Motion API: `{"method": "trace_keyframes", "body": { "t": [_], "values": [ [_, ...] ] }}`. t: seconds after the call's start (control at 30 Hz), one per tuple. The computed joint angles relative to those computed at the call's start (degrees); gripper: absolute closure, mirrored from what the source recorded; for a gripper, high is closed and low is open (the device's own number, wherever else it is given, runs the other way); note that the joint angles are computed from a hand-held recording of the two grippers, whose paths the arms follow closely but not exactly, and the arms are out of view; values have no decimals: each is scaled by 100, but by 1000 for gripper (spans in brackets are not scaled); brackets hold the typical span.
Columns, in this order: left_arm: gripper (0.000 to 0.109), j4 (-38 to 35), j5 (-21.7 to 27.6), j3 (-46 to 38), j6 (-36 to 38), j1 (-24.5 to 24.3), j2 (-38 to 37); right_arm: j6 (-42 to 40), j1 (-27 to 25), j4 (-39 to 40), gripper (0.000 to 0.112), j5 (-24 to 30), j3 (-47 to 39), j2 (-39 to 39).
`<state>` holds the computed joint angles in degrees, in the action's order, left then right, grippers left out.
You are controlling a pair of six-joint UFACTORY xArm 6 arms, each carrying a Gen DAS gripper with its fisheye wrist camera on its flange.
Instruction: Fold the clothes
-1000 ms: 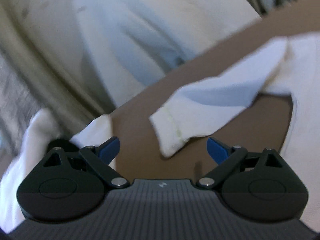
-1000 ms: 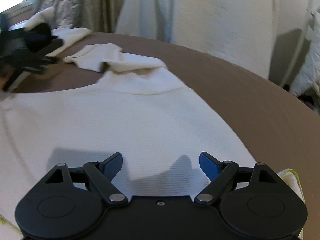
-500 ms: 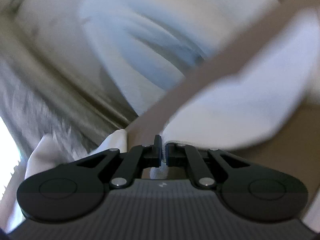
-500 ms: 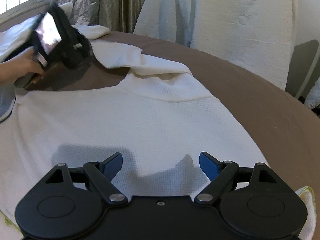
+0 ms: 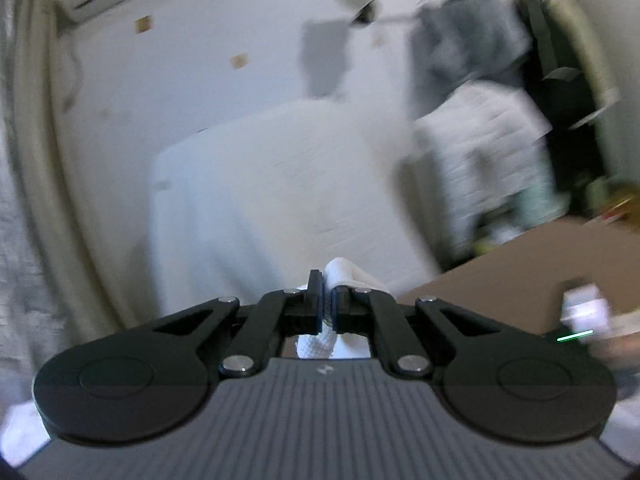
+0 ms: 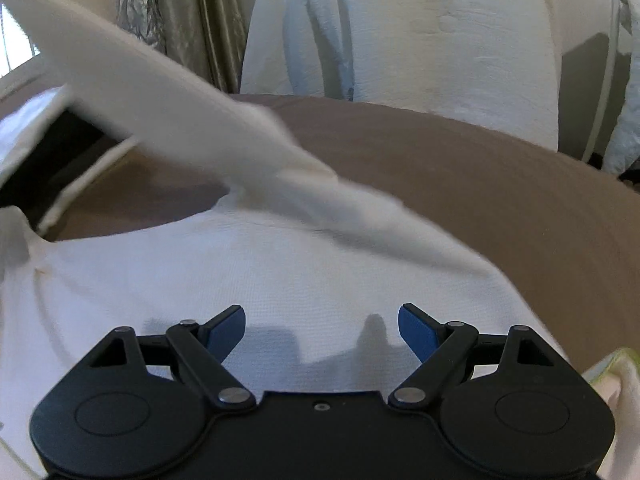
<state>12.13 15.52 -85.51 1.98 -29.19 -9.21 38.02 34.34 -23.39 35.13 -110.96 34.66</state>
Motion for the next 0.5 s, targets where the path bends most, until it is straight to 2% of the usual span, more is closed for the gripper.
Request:
{"method": "trace_keyframes", "body": {
  "t": [0.1,0.27,0.33,0.4,0.47,0.5],
  "values": [
    [105,-1626,100,537,908,-360,-647,-113,-3,165,25,143,-463,287],
    [105,-3234,215,1500,1405,-284,-1633,75,26,209,26,-33,-559,411],
    [105,-3322,289,1811,1293,-293,-1936,394,54,-395,33,116,-694,495],
    [105,-3694,527,1957,1459,-329,-2097,798,54,-988,34,505,-1146,725],
    [105,-4568,1137,2021,1737,-341,-2110,1535,-27,-1586,34,578,-1212,718],
    [105,-4745,1349,2161,1589,-467,-2064,1890,-72,-1799,34,548,-1094,620]
  ]
}}
